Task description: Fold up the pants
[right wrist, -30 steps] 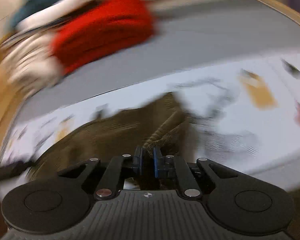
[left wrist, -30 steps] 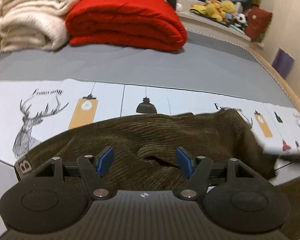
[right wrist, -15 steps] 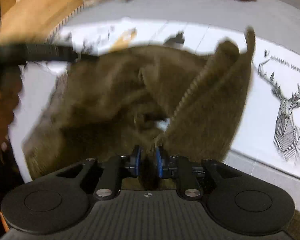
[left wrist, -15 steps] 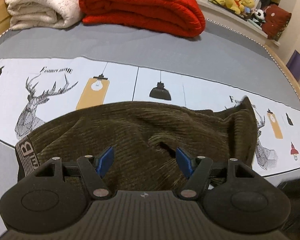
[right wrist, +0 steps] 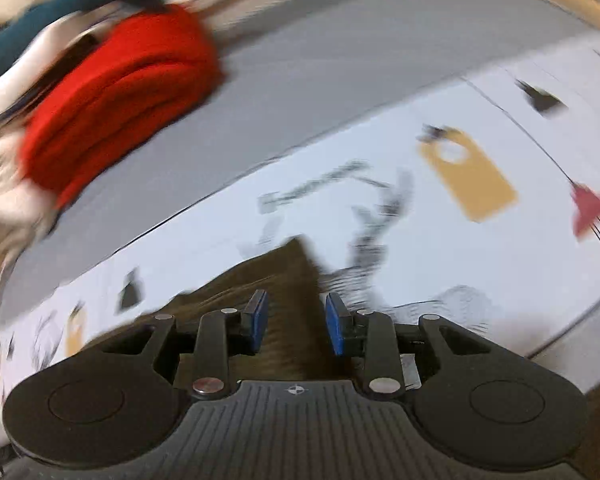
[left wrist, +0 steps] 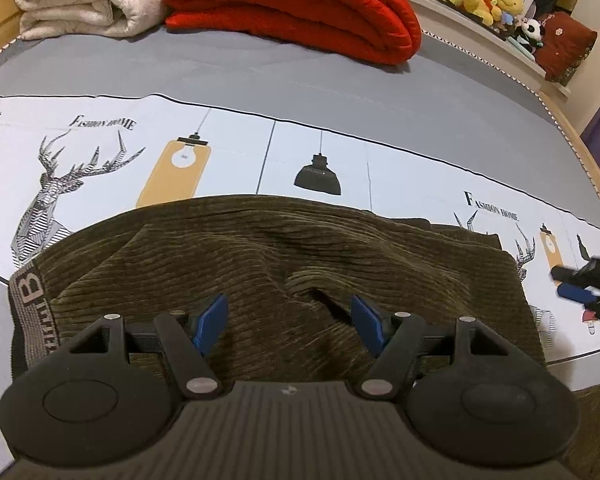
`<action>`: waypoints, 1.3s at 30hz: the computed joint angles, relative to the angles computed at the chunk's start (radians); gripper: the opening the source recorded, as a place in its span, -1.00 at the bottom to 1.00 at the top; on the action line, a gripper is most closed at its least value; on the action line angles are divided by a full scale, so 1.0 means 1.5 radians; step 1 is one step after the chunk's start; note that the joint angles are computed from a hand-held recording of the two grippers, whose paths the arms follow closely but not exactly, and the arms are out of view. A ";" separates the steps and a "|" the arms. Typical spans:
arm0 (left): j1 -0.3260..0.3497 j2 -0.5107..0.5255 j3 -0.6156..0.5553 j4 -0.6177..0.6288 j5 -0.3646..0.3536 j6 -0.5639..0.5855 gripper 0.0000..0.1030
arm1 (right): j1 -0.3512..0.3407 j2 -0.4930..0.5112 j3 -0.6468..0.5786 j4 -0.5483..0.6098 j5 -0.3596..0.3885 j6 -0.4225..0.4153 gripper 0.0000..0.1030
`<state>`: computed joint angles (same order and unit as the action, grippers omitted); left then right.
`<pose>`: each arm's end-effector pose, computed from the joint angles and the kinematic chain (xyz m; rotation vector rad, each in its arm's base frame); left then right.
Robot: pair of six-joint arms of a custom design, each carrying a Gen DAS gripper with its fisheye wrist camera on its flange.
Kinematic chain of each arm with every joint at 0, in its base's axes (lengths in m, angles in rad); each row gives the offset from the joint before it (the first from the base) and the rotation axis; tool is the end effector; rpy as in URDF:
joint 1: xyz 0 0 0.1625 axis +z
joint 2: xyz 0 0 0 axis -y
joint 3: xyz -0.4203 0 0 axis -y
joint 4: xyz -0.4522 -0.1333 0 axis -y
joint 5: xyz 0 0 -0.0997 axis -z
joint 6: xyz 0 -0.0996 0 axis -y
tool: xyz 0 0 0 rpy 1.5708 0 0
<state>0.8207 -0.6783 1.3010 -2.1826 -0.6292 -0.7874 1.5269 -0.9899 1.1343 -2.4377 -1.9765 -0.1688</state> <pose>-0.3846 -0.7264 0.1028 -0.0370 2.3313 -0.8159 0.0582 -0.8168 0.4461 -0.0383 -2.5360 0.8948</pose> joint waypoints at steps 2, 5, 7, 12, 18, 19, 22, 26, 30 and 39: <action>0.002 0.005 -0.006 -0.001 -0.005 0.003 0.43 | -0.002 0.015 -0.008 0.007 -0.046 -0.007 -0.34; 0.006 0.012 -0.016 0.002 -0.010 0.004 0.43 | -0.014 0.035 -0.024 0.041 -0.046 -0.052 -0.34; 0.009 0.015 -0.021 0.002 -0.012 0.003 0.43 | -0.016 0.050 -0.018 0.040 -0.059 -0.111 -0.34; 0.013 0.018 -0.030 -0.002 -0.017 0.006 0.43 | -0.017 0.049 0.004 0.018 -0.014 -0.192 -0.38; 0.013 0.026 -0.040 -0.002 -0.019 0.008 0.43 | -0.012 0.054 -0.006 0.048 -0.010 -0.230 -0.79; 0.013 0.028 -0.043 -0.001 -0.018 0.011 0.43 | -0.008 0.051 -0.002 0.045 -0.012 -0.227 -0.80; 0.012 0.033 -0.047 -0.004 -0.009 0.027 0.43 | -0.009 0.062 -0.026 0.035 0.000 -0.224 -0.82; 0.013 0.039 -0.048 -0.037 -0.024 0.079 0.39 | -0.009 0.027 -0.021 -0.003 0.112 -0.141 -0.83; 0.016 0.044 -0.045 -0.081 -0.072 0.161 0.04 | -0.022 -0.019 0.035 -0.221 0.188 -0.071 -0.83; 0.030 0.075 -0.071 -0.024 -0.152 0.196 0.03 | -0.093 -0.031 0.014 -0.327 -0.144 0.282 -0.78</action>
